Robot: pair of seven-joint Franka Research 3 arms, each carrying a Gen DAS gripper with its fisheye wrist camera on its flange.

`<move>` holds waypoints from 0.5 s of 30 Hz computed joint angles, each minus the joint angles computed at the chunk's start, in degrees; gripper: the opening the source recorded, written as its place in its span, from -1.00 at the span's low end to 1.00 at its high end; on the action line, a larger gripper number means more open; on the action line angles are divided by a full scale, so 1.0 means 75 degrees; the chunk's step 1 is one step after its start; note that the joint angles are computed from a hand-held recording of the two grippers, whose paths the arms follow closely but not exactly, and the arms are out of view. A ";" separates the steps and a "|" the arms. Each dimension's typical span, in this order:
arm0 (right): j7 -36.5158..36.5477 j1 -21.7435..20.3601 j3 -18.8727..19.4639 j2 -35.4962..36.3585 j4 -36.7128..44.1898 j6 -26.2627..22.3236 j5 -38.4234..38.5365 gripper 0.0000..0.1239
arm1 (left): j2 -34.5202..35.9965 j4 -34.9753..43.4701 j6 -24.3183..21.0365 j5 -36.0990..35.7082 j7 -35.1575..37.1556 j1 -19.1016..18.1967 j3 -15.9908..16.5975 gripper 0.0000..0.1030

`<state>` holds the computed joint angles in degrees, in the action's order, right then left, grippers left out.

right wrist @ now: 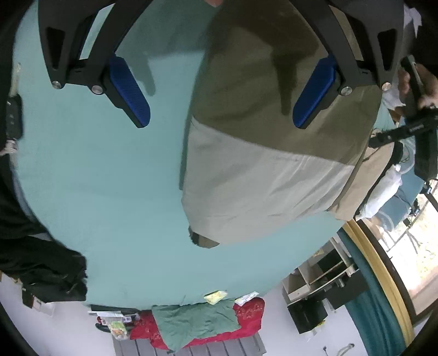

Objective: Fold large clothes

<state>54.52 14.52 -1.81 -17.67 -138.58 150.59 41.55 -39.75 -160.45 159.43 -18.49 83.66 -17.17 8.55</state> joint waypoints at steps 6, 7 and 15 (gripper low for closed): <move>-0.0547 0.0137 0.0006 0.0737 0.0330 0.0123 0.0590 0.64 | 0.1015 0.0266 0.0361 -0.1294 0.0686 -0.0877 0.1113 0.51; -0.0616 0.0134 0.0068 0.0777 0.0304 0.0247 0.0582 0.64 | 0.1129 0.0322 0.0393 -0.1783 0.1026 -0.1197 0.1437 0.53; -0.0696 0.0116 0.0229 0.1067 0.0348 0.0401 0.0572 0.64 | 0.0796 0.0568 0.0531 -0.5008 0.3518 -0.3452 0.3173 0.54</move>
